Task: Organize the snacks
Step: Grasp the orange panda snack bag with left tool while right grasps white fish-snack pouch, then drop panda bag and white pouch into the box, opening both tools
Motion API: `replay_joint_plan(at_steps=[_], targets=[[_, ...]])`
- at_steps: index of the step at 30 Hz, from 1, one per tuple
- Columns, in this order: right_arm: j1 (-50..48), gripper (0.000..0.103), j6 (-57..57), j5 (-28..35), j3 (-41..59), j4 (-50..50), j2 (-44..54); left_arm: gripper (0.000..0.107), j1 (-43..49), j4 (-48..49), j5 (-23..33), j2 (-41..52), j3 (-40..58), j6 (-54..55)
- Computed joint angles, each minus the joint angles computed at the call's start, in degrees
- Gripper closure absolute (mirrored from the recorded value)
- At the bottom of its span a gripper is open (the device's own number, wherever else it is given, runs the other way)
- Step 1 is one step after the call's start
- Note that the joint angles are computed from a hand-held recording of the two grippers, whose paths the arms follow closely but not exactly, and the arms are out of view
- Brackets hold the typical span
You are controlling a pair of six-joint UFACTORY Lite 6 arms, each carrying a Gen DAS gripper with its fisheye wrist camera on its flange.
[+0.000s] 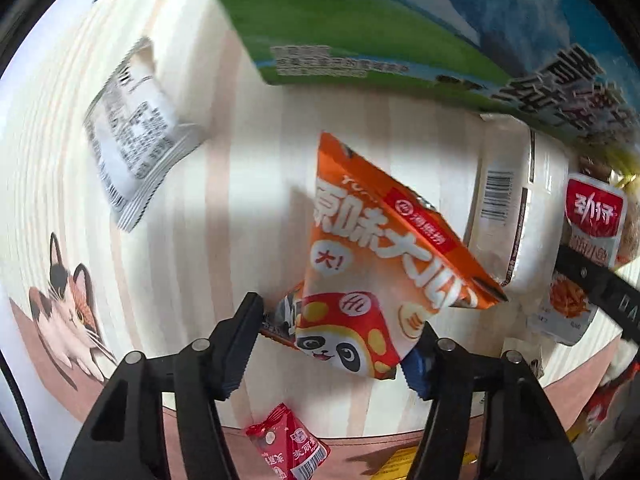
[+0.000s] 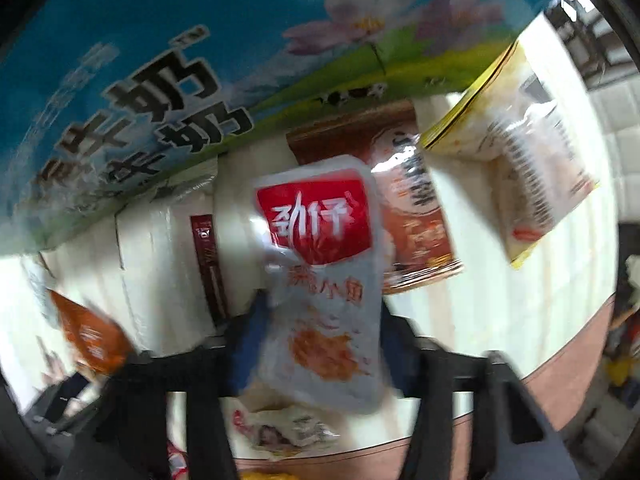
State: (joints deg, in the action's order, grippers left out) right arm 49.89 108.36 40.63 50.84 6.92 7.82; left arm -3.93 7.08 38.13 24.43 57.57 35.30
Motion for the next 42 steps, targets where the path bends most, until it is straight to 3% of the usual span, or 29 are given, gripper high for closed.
replay_joint_plan(at_steps=[7,13,17,21,24,25,30,34,42], targets=[[6.0,0.068,5.0,-3.2,-2.3,-2.1,-3.0,0.061,2.7,-1.7,2.2,-2.6,-0.1,2.2],[14.7,0.07,18.6,-5.9,-8.4,-8.1,-11.3,0.068,3.1,-4.1,2.9,-9.7,-4.9,4.3],[18.5,0.071,25.2,-3.7,-7.9,-12.8,-14.4,0.068,5.4,-7.0,6.5,-12.9,-4.4,7.7],[21.8,0.071,30.6,0.6,-5.9,-17.6,-18.2,0.068,8.3,-10.6,14.2,-18.2,-2.7,12.4],[22.8,0.074,31.9,5.8,-6.0,-20.1,-25.2,0.068,9.9,-13.6,23.0,-21.0,2.1,15.4],[23.8,0.095,32.9,8.3,-3.8,-21.7,-26.1,0.068,10.1,-14.6,25.8,-22.1,3.7,16.1],[22.1,0.095,28.2,19.0,5.9,-25.5,-28.9,0.068,7.1,-20.2,39.4,-19.9,19.6,14.8],[19.1,0.095,22.5,25.9,13.3,-28.5,-28.9,0.068,0.7,-22.7,42.4,-15.2,30.3,9.6],[-7.0,0.095,-6.2,24.2,21.0,-23.1,-27.5,0.068,-11.1,-19.5,47.3,8.4,62.1,-0.1]])
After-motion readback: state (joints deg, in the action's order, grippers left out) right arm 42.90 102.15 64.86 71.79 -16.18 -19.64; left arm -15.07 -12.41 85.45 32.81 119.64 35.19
